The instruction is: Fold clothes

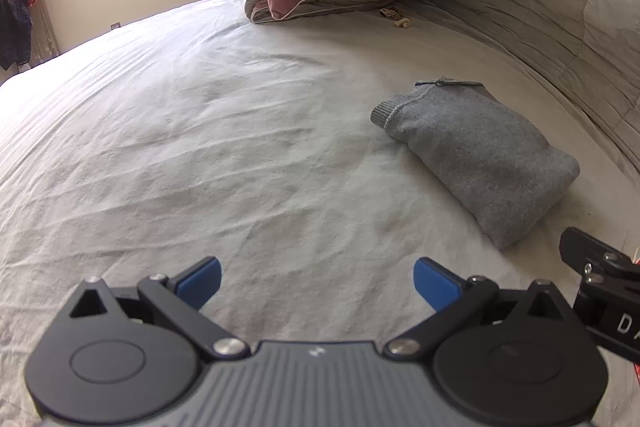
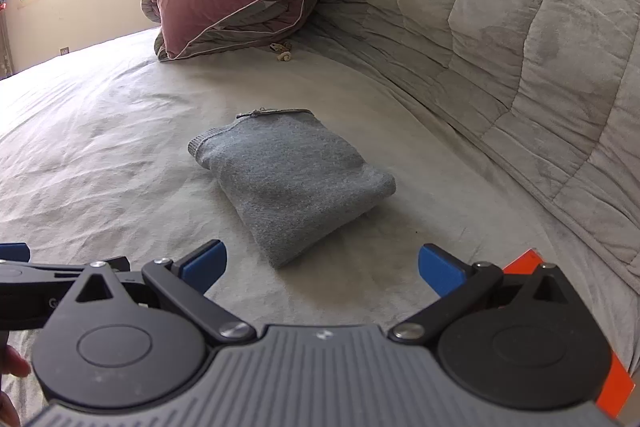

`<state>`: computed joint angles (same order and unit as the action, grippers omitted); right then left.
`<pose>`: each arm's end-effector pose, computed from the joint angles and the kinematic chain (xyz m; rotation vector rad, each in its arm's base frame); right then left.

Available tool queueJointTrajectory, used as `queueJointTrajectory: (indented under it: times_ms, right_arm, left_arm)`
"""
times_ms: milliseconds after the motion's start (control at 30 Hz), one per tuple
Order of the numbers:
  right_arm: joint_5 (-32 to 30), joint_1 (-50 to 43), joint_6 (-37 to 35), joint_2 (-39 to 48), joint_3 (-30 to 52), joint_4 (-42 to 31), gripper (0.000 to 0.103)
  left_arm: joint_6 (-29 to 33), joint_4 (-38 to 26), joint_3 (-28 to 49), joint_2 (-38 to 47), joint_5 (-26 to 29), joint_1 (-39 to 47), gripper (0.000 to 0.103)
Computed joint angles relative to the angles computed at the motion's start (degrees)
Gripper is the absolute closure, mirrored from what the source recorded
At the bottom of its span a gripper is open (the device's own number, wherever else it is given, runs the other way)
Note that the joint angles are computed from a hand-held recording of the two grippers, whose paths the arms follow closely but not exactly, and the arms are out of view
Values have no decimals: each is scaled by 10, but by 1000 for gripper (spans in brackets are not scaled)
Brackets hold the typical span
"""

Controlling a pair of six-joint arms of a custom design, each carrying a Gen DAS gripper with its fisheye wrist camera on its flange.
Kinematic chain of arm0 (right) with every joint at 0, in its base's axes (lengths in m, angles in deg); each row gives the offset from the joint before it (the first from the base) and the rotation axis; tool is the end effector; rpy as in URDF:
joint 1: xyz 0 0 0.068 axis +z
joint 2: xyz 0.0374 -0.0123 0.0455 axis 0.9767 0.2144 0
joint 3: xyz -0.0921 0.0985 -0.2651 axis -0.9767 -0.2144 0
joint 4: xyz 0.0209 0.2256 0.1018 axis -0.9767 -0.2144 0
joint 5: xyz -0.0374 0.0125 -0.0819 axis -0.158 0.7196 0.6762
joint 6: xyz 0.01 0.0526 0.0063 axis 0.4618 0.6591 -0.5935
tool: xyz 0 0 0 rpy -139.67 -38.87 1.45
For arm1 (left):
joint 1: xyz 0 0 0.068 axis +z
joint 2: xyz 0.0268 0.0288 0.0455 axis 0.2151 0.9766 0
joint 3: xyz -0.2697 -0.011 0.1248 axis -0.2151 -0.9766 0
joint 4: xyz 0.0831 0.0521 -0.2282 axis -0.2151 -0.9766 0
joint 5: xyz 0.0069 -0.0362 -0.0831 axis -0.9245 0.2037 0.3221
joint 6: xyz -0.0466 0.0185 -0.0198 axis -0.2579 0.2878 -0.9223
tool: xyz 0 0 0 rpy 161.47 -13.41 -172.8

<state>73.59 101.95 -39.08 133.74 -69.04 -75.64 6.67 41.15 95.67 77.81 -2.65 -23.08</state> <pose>0.1298 0.0350 0.1236 0.4264 2.2121 -0.2857 0.2444 -0.1625 0.1166 0.3504 2.3718 -0.0587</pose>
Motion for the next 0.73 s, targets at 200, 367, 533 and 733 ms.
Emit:
queueJointTrajectory:
  times_ms: [200, 367, 533, 733]
  right_arm:
    - [-4, -11, -2, -8, -1, -5, 0]
    - [-4, -11, 0, -11, -1, -11, 0]
    - [-8, -14, -6, -9, 1, -8, 0]
    - [-6, -13, -6, -7, 0, -5, 0]
  left_arm:
    - [2, 0, 3, 3, -3, -4, 1]
    - [2, -3, 6, 3, -3, -7, 1]
    - [1, -5, 6, -1, -6, -11, 1]
    - [6, 0, 1, -4, -3, -10, 1]
